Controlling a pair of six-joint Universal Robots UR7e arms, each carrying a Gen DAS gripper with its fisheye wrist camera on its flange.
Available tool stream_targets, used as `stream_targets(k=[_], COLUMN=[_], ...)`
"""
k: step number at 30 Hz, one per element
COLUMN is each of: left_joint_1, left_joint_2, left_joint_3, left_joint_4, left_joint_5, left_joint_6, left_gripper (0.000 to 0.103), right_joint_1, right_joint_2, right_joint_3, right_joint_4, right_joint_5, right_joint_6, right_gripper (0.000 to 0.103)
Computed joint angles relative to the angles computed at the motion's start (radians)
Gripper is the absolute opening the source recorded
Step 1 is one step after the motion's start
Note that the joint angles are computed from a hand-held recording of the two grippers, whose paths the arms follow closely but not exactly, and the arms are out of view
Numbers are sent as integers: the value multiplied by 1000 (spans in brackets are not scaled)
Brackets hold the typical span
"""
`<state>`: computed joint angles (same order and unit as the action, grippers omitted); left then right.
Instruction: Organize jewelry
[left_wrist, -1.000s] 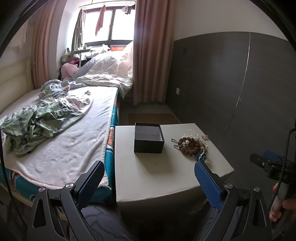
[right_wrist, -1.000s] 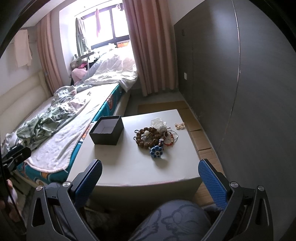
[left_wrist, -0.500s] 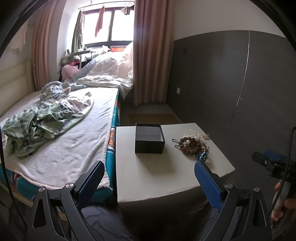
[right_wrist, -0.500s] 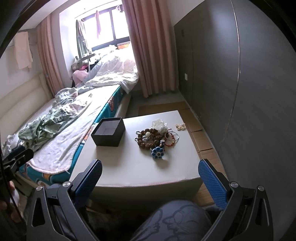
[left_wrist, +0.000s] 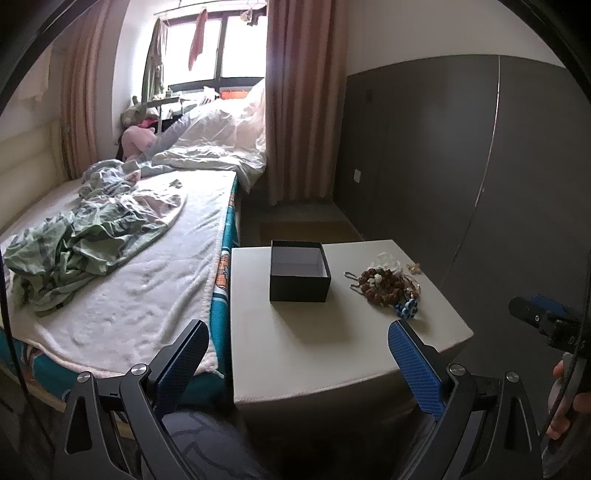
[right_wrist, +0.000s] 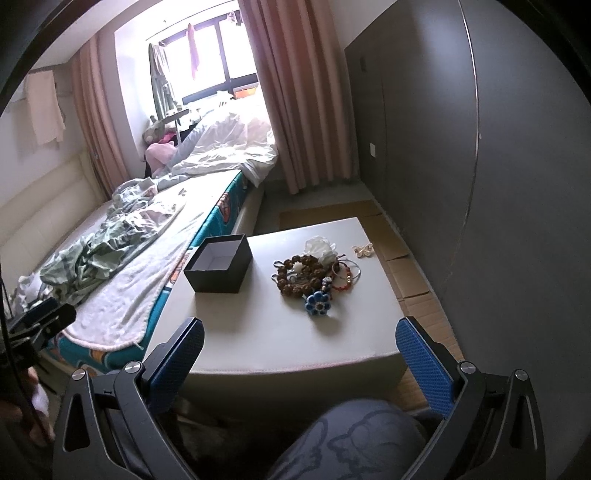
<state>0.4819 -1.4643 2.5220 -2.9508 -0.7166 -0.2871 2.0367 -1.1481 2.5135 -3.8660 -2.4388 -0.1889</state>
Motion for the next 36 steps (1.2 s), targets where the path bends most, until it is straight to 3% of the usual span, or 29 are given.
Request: stream_targets(k=[12, 22, 36], left_joint_1=[95, 179, 222], left_joint_2=[168, 352, 568], left_joint_3=[-103, -252, -440], left_joint_4=[-94, -94, -15], left_joint_5=[-71, -169, -325], left_joint_6=[118, 163, 186], left_gripper=[96, 74, 65], right_joint_1=[-173, -341, -471], right_joint_2=[-83, -128, -206], right_joint_3=[22, 7, -46], right_joint_4=[60, 130, 289], right_joint_5=[186, 332, 422], right_joint_6=[34, 25, 4], right_gripper=[103, 103, 98])
